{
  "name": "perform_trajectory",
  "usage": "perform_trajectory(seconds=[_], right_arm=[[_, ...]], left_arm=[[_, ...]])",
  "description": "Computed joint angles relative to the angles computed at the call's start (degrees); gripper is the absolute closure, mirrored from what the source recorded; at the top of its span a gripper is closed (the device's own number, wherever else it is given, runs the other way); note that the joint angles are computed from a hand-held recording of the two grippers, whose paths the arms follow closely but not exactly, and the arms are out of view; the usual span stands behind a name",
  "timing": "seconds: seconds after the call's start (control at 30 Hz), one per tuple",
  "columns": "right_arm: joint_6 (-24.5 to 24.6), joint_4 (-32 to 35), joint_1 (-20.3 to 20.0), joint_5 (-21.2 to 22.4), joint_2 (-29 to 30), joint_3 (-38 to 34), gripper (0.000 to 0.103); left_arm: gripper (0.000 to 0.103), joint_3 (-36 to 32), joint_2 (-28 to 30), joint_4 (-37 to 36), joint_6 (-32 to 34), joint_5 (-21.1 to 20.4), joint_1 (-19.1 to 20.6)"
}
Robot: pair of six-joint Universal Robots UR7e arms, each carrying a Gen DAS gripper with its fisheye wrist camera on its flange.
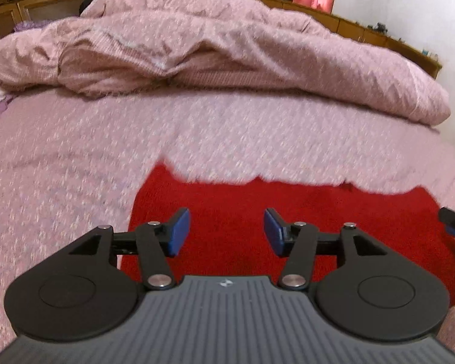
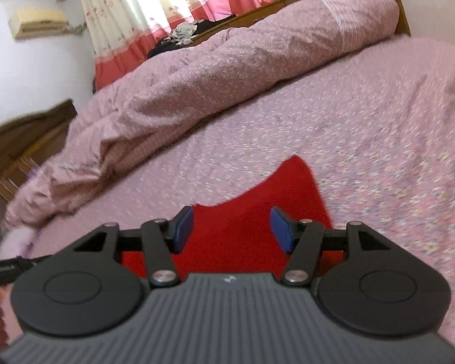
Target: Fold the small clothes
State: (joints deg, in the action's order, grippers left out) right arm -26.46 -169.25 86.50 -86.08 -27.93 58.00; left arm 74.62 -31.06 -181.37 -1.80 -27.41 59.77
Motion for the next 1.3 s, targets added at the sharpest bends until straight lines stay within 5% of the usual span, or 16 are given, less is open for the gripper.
perform_trajectory(seconds=[0.17,0.37,0.93,1.3], right_arm=[[-5.1,-1.2,0.0,-4.1,-0.1,1.3,0.046],[-9.0,-2.4,-0.3,-8.0,2.2,-0.3,0.046],[-3.7,-3.8,-0.7,-5.1,-2.7,6.1,0.042],[7.6,-8.6,-1.6,-6.6,-11.5,18.7,0.034]], left_arm=[[0.043,2.2,-0.9,5.5,-5.2,1.3,1.3],[0.042,1.7,-0.2,4.5,-3.4,1.0,2.4],[0.038,6.4,-4.4,14.4,-14.2,2.9,-0.5],[0.038,15.2,-8.1,16.4,-23.6,6.9,-4.4]])
